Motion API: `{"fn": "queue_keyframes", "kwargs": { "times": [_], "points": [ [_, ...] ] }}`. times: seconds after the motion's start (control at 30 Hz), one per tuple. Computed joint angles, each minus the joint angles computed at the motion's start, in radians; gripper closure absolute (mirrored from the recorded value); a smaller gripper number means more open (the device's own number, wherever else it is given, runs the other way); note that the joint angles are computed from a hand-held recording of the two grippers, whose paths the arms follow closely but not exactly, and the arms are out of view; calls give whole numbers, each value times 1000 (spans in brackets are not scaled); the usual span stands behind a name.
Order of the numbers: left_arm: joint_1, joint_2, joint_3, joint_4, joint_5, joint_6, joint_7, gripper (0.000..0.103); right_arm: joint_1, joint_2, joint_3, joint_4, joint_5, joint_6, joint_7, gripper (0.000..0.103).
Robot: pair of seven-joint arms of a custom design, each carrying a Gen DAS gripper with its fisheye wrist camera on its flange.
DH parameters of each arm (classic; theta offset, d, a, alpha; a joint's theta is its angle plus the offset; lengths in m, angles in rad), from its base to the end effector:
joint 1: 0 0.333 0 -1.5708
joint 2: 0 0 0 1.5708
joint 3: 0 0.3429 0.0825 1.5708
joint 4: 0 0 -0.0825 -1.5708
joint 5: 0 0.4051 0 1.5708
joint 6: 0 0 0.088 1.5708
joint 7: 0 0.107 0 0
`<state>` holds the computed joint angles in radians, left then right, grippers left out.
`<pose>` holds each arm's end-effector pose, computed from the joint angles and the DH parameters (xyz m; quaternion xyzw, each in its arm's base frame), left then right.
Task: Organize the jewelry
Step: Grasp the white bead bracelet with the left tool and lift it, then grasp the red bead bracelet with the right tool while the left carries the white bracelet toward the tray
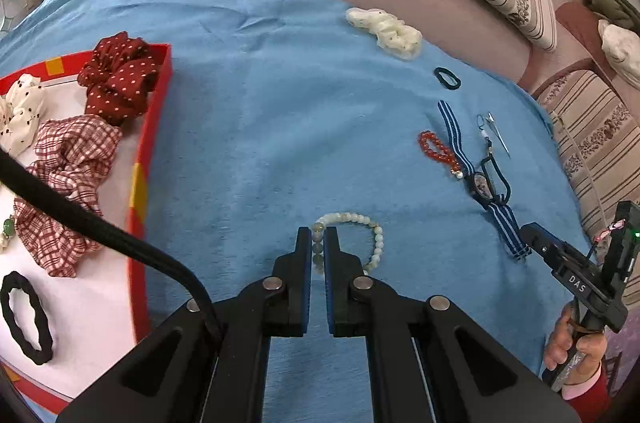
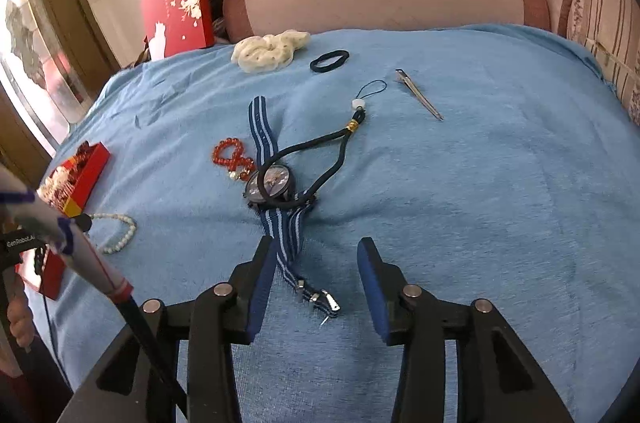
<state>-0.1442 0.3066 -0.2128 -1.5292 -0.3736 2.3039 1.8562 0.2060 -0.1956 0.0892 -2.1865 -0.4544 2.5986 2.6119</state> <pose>0.6798 -0.2388 0.5588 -0.5145 0.8036 -0.2989 0.0150 0.5233 0.1714 0.5554 -0.5105 0.7900 -0.2097 0.2670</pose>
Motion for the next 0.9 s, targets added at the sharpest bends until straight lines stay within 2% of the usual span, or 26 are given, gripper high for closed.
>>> {"fn": "queue_keyframes", "kwargs": {
  "times": [0.1,0.17,0.47,0.6,0.8,0.83,0.87,0.9],
  "points": [
    [4,-12,-1,-15,-5,26,24,98,9,6,-2,2,33,19,9,58],
    [13,-11,-4,-9,-25,24,38,98,31,30,-17,28,102,42,-62,58],
    [49,-45,-13,-21,-139,43,133,98,47,268,-28,325,213,-4,-263,58],
    [58,-47,-10,-16,-175,41,152,98,51,372,-29,456,234,-84,-349,58],
    [60,-53,-8,-11,-194,42,166,98,79,489,-49,600,185,-243,-410,58],
    [61,-55,-8,-13,-197,44,171,98,83,492,-55,601,174,-237,-400,61],
    [63,-61,-8,-18,-203,48,180,98,83,495,-57,605,177,-240,-391,73],
    [65,-67,-8,-22,-210,53,187,98,78,496,-55,612,194,-244,-391,101]
  ]
}}
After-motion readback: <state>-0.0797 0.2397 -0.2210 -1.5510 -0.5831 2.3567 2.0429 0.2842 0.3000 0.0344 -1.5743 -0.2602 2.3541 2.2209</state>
